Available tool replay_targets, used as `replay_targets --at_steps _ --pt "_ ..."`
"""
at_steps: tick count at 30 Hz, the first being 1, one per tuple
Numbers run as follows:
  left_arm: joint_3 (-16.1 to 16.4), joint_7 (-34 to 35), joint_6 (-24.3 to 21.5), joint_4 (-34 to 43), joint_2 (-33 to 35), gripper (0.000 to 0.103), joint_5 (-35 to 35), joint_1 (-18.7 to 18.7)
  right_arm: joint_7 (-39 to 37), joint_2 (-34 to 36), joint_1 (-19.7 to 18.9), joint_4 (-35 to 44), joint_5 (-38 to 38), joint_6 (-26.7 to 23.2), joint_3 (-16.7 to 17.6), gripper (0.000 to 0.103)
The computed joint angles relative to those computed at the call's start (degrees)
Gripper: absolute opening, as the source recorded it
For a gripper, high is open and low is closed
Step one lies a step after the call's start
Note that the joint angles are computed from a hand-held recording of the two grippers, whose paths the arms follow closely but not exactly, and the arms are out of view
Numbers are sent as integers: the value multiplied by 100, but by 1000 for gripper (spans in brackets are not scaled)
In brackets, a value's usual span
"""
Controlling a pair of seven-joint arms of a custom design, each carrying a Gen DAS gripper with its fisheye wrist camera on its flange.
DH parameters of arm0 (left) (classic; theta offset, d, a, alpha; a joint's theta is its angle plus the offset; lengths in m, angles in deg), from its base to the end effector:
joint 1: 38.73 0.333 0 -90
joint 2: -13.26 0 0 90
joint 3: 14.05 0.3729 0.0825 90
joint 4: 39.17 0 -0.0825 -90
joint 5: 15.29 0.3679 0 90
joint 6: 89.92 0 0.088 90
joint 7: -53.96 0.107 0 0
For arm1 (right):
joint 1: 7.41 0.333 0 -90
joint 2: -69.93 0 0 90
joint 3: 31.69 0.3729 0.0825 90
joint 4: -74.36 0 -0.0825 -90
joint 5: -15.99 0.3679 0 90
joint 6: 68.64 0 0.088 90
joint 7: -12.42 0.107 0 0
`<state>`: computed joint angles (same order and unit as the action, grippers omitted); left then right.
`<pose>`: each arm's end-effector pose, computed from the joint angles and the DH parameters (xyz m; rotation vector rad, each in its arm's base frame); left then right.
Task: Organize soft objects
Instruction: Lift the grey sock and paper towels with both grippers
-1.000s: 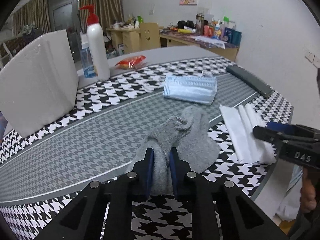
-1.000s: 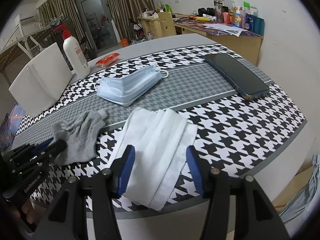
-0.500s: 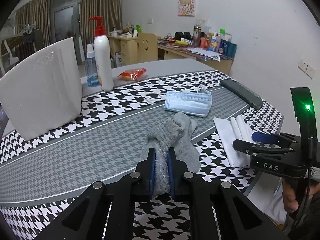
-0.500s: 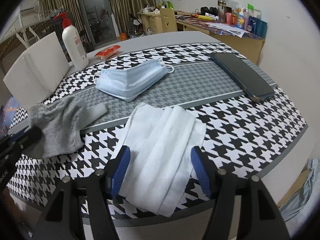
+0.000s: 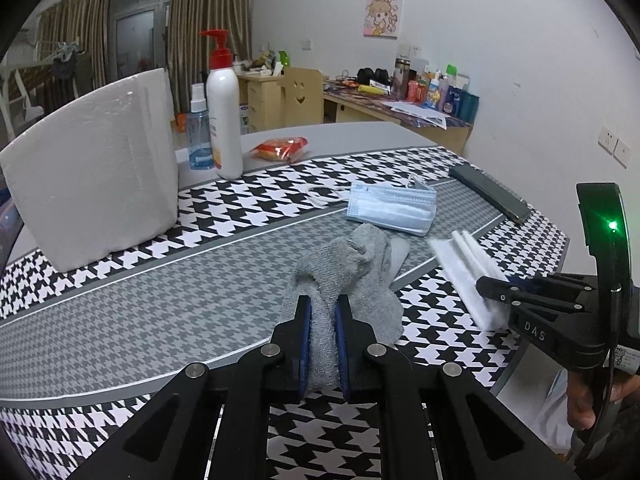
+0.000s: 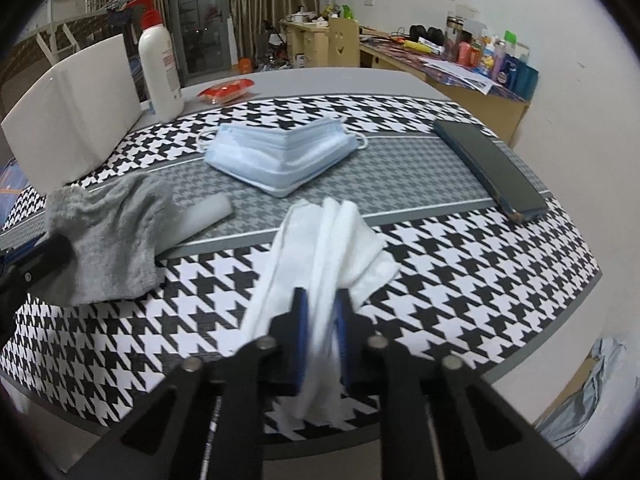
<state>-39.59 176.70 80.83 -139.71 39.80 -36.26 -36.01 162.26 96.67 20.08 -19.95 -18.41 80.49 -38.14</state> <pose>0.6868 -0.1990 0.4743 -1.3133 2.2323 -1.0616 0.6669 0.2849 0.4548 -1.6577 2.0411 -0.6910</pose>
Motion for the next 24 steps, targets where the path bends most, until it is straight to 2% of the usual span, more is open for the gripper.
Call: replay_targets --at_steps 2,4,11,24 --pt "-74 67 64 -38 -27 12 -52 89 -107 -40 -147 -97 230 270 123 7" --pt "-101 80 128 -68 -56 12 -82 134 -108 -77 -127 -160 284 435 101 7" --pt "-270 210 303 -131 -118 12 -170 325 -45 -184 82 -156 49 674 -44 7" --pt "-500 256 602 -171 -253 12 -168 621 38 -184 219 97 -241 1046 -147 7"
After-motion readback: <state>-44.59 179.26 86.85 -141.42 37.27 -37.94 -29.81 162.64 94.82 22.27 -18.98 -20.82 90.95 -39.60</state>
